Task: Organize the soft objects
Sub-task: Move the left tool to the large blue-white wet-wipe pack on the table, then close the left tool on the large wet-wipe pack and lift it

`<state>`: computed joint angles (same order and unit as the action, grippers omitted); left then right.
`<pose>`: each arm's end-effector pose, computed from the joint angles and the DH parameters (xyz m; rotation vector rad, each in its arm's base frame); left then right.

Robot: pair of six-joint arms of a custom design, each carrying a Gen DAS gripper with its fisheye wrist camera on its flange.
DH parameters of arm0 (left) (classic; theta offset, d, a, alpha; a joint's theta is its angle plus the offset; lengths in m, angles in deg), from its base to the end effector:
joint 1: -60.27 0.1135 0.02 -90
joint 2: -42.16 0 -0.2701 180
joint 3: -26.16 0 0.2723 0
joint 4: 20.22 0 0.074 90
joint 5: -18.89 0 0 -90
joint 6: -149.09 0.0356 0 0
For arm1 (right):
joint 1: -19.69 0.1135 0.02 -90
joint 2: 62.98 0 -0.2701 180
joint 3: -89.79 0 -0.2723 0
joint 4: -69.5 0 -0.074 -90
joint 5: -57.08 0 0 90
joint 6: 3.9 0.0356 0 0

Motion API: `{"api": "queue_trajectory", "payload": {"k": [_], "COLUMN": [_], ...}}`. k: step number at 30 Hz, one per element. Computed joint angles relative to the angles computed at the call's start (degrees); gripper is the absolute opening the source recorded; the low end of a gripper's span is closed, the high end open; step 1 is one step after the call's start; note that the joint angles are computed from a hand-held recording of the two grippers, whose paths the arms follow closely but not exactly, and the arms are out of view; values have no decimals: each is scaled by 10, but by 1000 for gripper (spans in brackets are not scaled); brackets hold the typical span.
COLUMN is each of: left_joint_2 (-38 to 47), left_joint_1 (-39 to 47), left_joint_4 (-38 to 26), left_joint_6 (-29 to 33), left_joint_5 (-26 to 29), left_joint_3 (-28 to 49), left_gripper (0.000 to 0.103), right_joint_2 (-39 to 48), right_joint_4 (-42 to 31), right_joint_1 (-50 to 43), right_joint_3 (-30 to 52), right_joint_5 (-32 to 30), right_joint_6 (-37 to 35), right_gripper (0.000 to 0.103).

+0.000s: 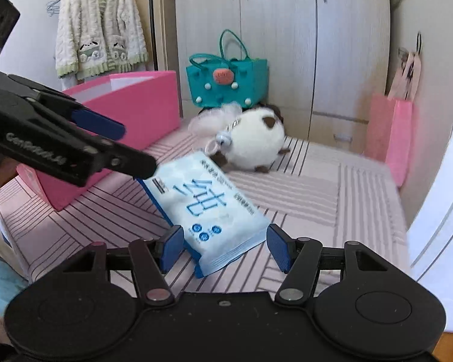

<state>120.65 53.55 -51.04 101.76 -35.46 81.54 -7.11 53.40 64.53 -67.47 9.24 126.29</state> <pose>0.2728 -0.0530 0.1881 1.1911 2.0083 -0.4769 0.1318 0.0973 0.1122 0.2201 2.1565 -0.0708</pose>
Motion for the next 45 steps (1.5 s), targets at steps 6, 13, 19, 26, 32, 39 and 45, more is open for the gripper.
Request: {"api": "queue_trajectory", "payload": {"k": [6,13,19,26,32,39,45], "left_joint_2": [69,127,118,100,91,54,7], "left_joint_1": [-24,-18,-14,-30,-30,-11,8], "left_joint_4": [53,73,105,121,73,81,43], "left_joint_6": [-66,-126,-140,-183,-155,-167,-127], "left_joint_5": [-20,16,32,5,11,22,26], "left_joint_3": [15,39,3,-17,-9,-49,-68], "left_gripper": [62,49,45,46,46,46,46], "right_joint_2": [34,29,132,199,217,183,197], "right_joint_4": [18,89,96,59,58,39,-51], "right_joint_1": [2,9,50,79,97,109,153], "right_joint_3": [-1,-39,-3,39,43,35,72], "right_joint_5": [-8,-10,59,104,127,119,135], "right_joint_6": [38,86,142,193,209,230,309], "right_gripper": [66,66,60,46,41,40,40]}}
